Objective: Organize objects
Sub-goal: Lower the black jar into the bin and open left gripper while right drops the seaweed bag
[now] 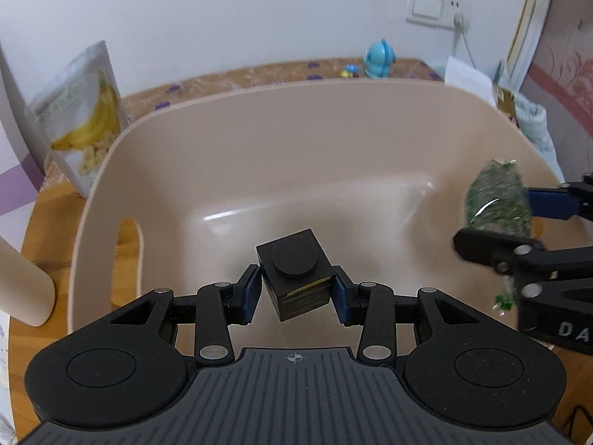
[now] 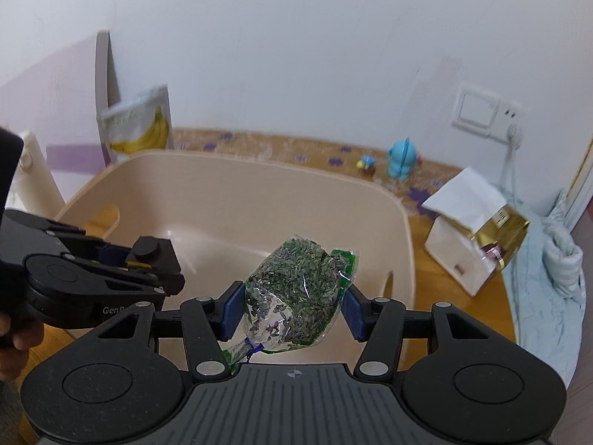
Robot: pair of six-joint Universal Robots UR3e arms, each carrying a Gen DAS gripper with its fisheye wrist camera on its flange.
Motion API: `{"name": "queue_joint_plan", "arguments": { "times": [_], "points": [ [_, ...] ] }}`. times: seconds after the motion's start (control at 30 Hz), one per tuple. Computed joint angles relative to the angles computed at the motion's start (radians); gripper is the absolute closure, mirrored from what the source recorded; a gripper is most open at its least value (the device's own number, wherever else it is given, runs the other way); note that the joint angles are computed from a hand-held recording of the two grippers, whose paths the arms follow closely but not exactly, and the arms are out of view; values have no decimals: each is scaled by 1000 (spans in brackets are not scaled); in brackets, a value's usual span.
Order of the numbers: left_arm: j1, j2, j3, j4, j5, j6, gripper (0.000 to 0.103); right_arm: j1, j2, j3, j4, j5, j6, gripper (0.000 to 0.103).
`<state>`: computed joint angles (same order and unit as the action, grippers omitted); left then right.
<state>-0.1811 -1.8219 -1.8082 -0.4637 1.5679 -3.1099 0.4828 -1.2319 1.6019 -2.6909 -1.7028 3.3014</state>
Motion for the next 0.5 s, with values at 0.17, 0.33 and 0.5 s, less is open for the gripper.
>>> {"name": "queue_joint_plan", "arguments": {
  "times": [0.17, 0.33, 0.5],
  "points": [
    [-1, -11, 26, -40, 0, 16, 62, -3, 32, -44, 67, 18, -9, 45],
    [13, -11, 37, -52, -24, 17, 53, 1, 34, -51, 81, 3, -14, 42],
    [-2, 14, -4, 23, 3, -5, 23, 6, 13, -35, 73, -3, 13, 34]
  ]
}}
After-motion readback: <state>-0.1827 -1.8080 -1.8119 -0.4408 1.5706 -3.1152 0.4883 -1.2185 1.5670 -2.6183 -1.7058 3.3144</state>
